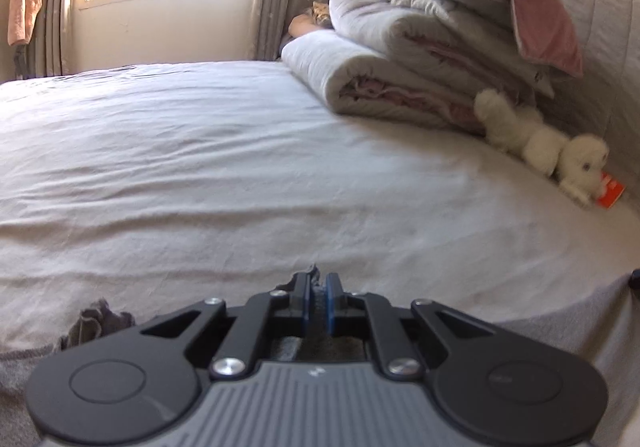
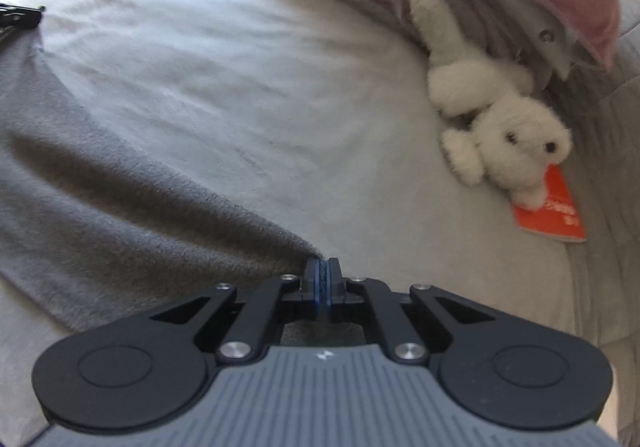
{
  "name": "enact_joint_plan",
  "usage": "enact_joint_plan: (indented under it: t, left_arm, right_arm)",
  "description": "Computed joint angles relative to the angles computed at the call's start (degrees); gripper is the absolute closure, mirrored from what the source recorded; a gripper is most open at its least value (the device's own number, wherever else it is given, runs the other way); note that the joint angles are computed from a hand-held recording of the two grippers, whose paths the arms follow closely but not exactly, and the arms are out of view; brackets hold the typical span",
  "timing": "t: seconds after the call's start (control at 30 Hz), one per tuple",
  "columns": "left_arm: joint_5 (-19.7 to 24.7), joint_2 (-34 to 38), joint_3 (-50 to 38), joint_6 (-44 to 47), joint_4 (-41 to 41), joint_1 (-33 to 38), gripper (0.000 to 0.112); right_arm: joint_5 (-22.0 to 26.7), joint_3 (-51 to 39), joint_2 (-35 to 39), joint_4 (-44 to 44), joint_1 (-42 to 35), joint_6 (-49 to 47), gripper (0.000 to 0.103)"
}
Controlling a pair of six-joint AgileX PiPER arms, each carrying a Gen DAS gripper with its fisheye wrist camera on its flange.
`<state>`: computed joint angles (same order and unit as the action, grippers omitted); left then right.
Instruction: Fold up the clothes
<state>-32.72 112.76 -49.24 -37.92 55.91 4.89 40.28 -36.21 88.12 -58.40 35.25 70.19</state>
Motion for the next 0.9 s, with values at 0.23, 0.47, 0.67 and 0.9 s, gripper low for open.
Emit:
enact_joint_plan:
  t: [0.23,0.47,0.67,0.9]
  left_arm:
    - [4.5,-1.0,1.2,13.0,-13.8,-4.7,0.097]
    - [-1.9,-8.6,7.2,2.9,-5.4,-1.0,0.082]
    - [-8.7,-10.9,10.4,-9.9,15.2,0.7,0.082]
    - [-19.7,-5.1,11.6,-11.7,25.3,2.0,0.083]
  right_arm:
    - [-7.7,3.7,-0.4,-8.2,-6.7,8.6,0.084]
    - [-2.6,10.1,-17.6,0.5,-8.2,10.8,0.073]
    - [1.9,15.3,-28.4,10.2,-2.1,18.5,0.071]
    - [-7.3,18.1,-17.2,-8.8,-11.0,35.6,0.071]
